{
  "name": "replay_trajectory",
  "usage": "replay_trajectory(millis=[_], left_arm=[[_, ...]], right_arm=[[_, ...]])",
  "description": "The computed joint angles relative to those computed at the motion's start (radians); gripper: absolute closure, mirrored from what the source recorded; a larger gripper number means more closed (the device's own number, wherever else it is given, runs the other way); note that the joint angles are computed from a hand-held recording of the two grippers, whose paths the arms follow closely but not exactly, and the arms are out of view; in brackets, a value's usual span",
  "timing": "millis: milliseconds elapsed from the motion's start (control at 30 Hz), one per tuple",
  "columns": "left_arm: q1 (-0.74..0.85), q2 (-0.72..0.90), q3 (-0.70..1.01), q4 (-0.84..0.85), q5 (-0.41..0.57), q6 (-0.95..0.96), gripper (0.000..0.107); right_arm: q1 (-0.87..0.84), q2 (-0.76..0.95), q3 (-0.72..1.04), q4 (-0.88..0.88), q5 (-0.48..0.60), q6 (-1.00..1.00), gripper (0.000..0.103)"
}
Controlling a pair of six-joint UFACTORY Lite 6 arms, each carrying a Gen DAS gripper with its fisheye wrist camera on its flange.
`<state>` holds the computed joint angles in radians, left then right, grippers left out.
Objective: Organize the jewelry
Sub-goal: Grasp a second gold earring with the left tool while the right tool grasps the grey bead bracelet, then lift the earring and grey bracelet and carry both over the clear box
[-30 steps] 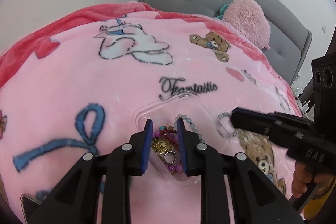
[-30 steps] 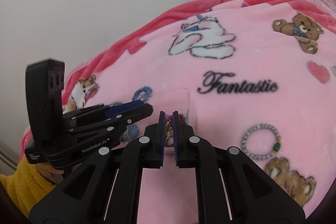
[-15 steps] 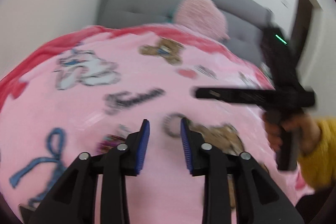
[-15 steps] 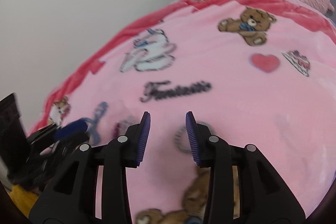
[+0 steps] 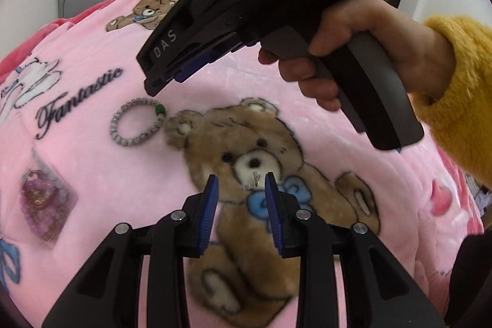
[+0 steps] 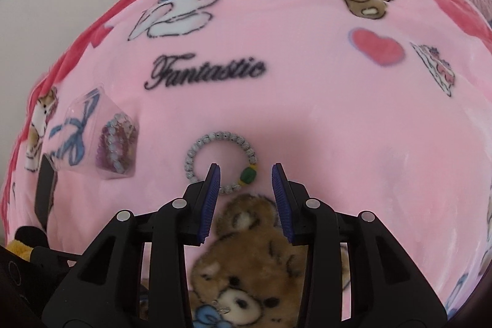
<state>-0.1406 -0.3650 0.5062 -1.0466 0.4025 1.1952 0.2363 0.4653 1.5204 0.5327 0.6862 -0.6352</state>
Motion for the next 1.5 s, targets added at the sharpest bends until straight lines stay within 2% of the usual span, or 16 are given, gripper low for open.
replay_trajectory(millis=[200, 333, 500, 600, 633, 767, 900, 1033, 1167, 1333, 1433, 1500], left_arm=[[-0.011, 0.126, 0.058, -0.098, 0.036, 0.074, 0.075], [-0.059, 0.166, 0.062, -0.111, -0.025, 0.071, 0.075], [-0.076, 0.215, 0.075, -0.169, -0.042, 0.100, 0.076], [-0.081, 0.227, 0.073, -0.214, -0.050, 0.136, 0.080], [-0.079, 0.231, 0.076, -0.226, -0.054, 0.139, 0.086], [-0.058, 0.238, 0.073, -0.264, -0.037, 0.176, 0.095], [-0.048, 0.226, 0.067, -0.262, -0.030, 0.185, 0.096], [-0.032, 0.177, 0.038, -0.214, -0.014, 0.143, 0.097], [-0.032, 0.154, 0.027, -0.193, -0.013, 0.120, 0.097], [-0.024, 0.145, 0.012, -0.207, -0.009, 0.140, 0.097], [-0.035, 0.167, 0.029, -0.223, -0.019, 0.148, 0.097], [-0.043, 0.185, 0.036, -0.249, -0.028, 0.169, 0.097]], right_arm=[[-0.010, 0.036, 0.018, 0.037, 0.027, -0.030, 0.069], [0.004, 0.049, 0.021, -0.005, 0.002, -0.016, 0.067], [0.006, 0.077, 0.038, -0.025, -0.012, 0.004, 0.066], [0.017, 0.093, 0.052, -0.053, -0.016, 0.025, 0.061], [0.020, 0.100, 0.058, -0.058, -0.017, 0.033, 0.061], [0.036, 0.120, 0.067, -0.085, -0.026, 0.063, 0.061], [0.043, 0.132, 0.070, -0.096, -0.035, 0.074, 0.062], [0.044, 0.133, 0.070, -0.092, -0.043, 0.081, 0.067], [0.028, 0.151, 0.092, -0.048, -0.026, 0.071, 0.067], [0.049, 0.171, 0.114, -0.111, -0.052, 0.129, 0.067], [0.068, 0.177, 0.111, -0.165, -0.075, 0.157, 0.077], [0.073, 0.177, 0.106, -0.177, -0.089, 0.163, 0.090]])
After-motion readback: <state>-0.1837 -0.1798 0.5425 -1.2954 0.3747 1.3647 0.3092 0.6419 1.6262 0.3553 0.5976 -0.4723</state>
